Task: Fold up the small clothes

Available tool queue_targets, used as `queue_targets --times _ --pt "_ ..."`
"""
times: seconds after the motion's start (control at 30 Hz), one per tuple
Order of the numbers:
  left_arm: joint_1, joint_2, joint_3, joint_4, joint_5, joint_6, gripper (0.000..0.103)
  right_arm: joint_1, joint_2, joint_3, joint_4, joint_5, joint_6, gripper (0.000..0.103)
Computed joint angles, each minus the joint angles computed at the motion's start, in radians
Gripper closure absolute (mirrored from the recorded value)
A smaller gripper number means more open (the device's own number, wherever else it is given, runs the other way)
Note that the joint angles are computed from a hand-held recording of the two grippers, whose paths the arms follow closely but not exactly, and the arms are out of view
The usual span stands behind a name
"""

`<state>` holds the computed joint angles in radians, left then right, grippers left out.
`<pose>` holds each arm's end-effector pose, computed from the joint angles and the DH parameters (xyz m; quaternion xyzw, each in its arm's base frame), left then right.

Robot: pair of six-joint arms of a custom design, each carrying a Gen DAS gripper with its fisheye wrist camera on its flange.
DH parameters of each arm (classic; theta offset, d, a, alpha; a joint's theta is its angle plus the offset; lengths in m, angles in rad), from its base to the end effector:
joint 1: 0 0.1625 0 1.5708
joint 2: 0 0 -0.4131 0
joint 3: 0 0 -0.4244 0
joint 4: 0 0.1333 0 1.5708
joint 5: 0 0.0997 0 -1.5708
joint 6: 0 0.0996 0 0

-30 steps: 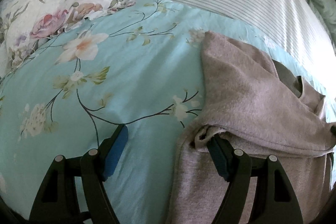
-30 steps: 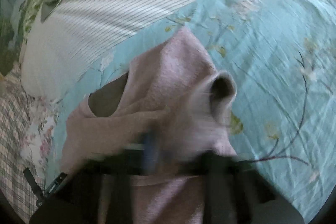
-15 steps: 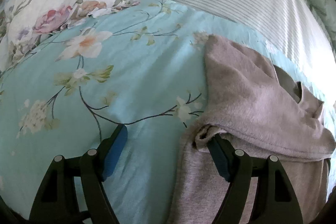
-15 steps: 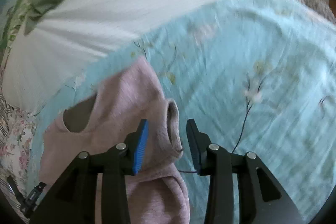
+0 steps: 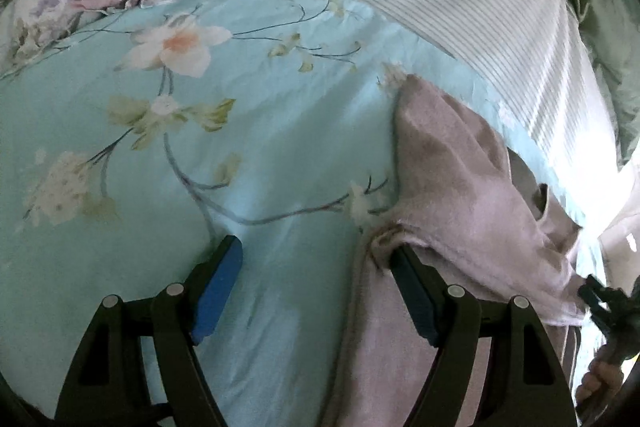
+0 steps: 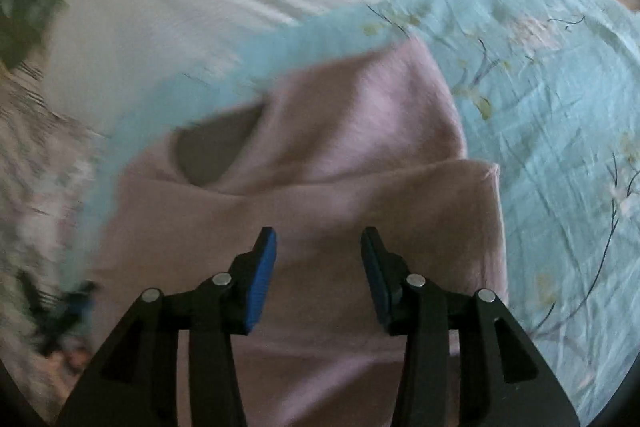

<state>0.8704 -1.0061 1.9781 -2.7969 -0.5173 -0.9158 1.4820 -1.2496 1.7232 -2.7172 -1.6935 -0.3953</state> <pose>-0.1987 -0.5769 0.1383 -0.1555 0.8457 -0.4362 0.2653 0.0632 -0.6559 0.3457 0.1238 -0.9342 0.3060 0.1352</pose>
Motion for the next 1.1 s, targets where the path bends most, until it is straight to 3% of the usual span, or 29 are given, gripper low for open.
queue_targets --times 0.07,0.3,0.5,0.63,0.83,0.9,1.03,1.1 --pt "-0.019 -0.027 0.029 0.025 -0.013 -0.020 0.029 0.001 -0.054 0.053 -0.019 0.016 -0.023 0.046" --pt "-0.108 -0.118 0.159 0.077 -0.084 -0.059 0.028 -0.052 -0.237 0.219 0.031 0.067 -0.061 0.044" --pt "-0.179 -0.172 0.266 0.108 -0.184 -0.083 0.027 -0.162 -0.442 0.364 0.078 0.127 -0.102 0.042" --pt "-0.254 -0.204 0.329 0.176 -0.203 -0.126 0.026 -0.219 -0.535 0.420 0.142 0.118 -0.142 0.042" --pt "-0.373 -0.237 0.408 0.244 -0.246 -0.193 0.022 -0.307 -0.659 0.487 0.361 0.227 -0.249 0.042" --pt "-0.413 -0.249 0.450 0.203 -0.272 -0.192 0.019 -0.324 -0.688 0.507 0.415 0.234 -0.285 0.042" --pt "-0.490 -0.276 0.529 0.141 -0.336 -0.228 0.018 -0.396 -0.772 0.535 0.569 0.321 -0.387 0.042" --pt "-0.497 -0.282 0.554 0.089 -0.391 -0.218 0.018 -0.424 -0.799 0.543 0.614 0.351 -0.427 0.042"
